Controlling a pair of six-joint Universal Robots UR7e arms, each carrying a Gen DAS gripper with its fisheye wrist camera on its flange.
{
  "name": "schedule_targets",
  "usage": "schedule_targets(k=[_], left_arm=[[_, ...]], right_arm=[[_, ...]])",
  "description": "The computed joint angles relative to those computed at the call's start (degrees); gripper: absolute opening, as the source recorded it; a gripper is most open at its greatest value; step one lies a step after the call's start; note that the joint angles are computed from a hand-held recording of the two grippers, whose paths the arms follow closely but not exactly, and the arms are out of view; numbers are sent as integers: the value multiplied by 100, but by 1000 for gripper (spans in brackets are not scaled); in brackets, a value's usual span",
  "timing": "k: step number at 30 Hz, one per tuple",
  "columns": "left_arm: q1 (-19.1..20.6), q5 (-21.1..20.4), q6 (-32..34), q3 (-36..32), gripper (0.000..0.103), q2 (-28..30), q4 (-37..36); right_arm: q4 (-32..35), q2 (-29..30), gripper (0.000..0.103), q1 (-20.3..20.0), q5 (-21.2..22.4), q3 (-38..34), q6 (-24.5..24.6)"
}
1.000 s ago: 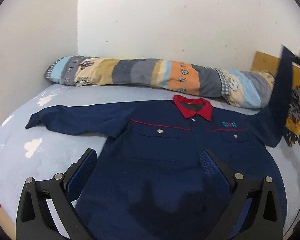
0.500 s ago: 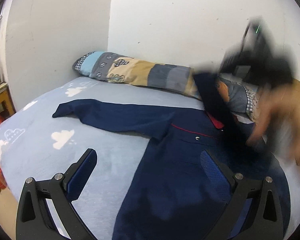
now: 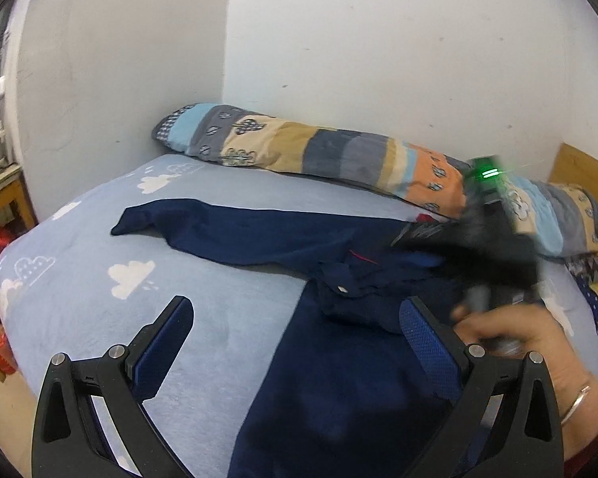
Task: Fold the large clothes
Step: 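Carry the sleeve across the shirt front with the right gripper and release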
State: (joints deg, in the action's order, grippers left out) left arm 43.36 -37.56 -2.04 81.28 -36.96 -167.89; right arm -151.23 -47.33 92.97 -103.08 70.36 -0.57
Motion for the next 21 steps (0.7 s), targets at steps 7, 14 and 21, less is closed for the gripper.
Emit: schedule_targets(k=[7, 14, 21], left_arm=[[100, -62, -575, -127, 103, -17, 528], [67, -57, -371, -160, 103, 52, 551], [61, -178, -459, -225, 103, 89, 740]], right_arm=[[-204, -293, 59, -325, -998, 419, -9], [86, -541, 58, -518, -909, 827, -139], [-495, -969, 58, -588, -2314, 1313, -179]])
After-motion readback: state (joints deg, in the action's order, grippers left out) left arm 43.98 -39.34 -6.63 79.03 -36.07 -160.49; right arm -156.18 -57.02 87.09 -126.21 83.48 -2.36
